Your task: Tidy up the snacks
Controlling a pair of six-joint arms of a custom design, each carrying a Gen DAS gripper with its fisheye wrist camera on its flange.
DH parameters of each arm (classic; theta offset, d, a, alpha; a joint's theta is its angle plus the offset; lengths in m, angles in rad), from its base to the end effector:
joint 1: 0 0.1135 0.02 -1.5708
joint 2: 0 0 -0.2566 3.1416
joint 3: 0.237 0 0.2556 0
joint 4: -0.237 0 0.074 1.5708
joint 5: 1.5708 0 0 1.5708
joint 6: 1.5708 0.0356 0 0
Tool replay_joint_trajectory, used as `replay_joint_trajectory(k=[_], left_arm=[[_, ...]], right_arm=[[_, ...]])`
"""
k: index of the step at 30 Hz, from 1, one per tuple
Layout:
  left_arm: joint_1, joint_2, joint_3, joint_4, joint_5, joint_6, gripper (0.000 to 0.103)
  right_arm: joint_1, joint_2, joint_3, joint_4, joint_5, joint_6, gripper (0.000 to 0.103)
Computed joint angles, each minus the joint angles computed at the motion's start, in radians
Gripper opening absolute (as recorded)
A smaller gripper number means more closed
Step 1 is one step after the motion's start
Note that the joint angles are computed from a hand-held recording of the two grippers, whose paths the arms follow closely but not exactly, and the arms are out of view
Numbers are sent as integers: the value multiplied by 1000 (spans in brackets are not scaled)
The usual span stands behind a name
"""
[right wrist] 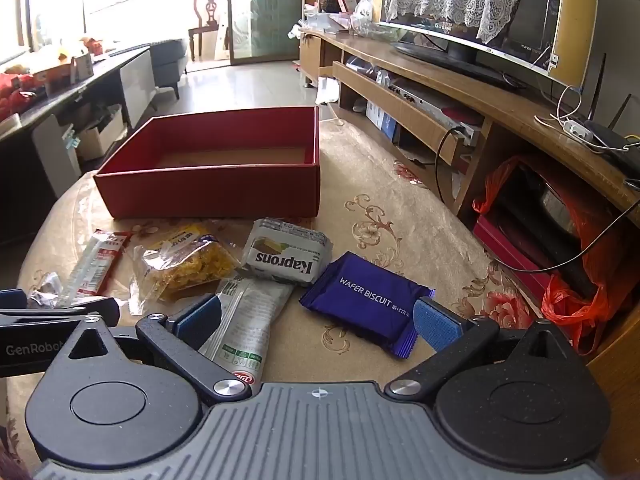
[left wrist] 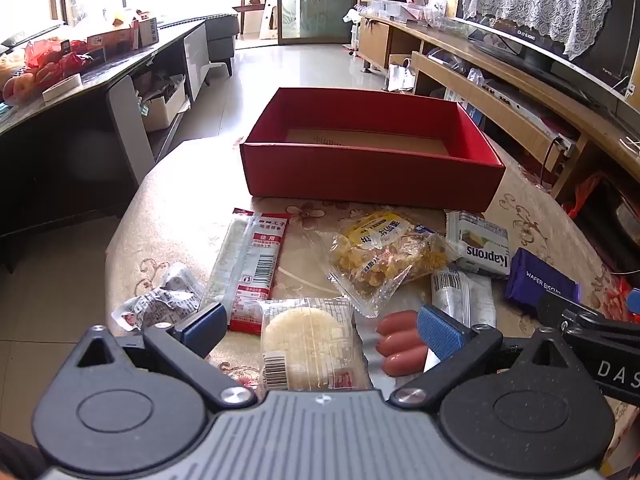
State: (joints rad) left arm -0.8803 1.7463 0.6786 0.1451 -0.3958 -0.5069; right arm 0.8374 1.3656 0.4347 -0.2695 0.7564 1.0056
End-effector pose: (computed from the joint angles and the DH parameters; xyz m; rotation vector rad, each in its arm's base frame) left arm 0.2027 -0.2238 0.0922 0.2863 2.3852 -0.1452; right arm 0.1523 0.1325 0.1081 0.3668 2.2961 -0.2110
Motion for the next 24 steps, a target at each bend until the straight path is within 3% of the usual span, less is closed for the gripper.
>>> replay_joint_trajectory(k=[24], left_arm=[[9, 14, 1, 5, 27, -9, 99]], right_arm=[[-18, 27, 19, -14, -10, -16, 103]])
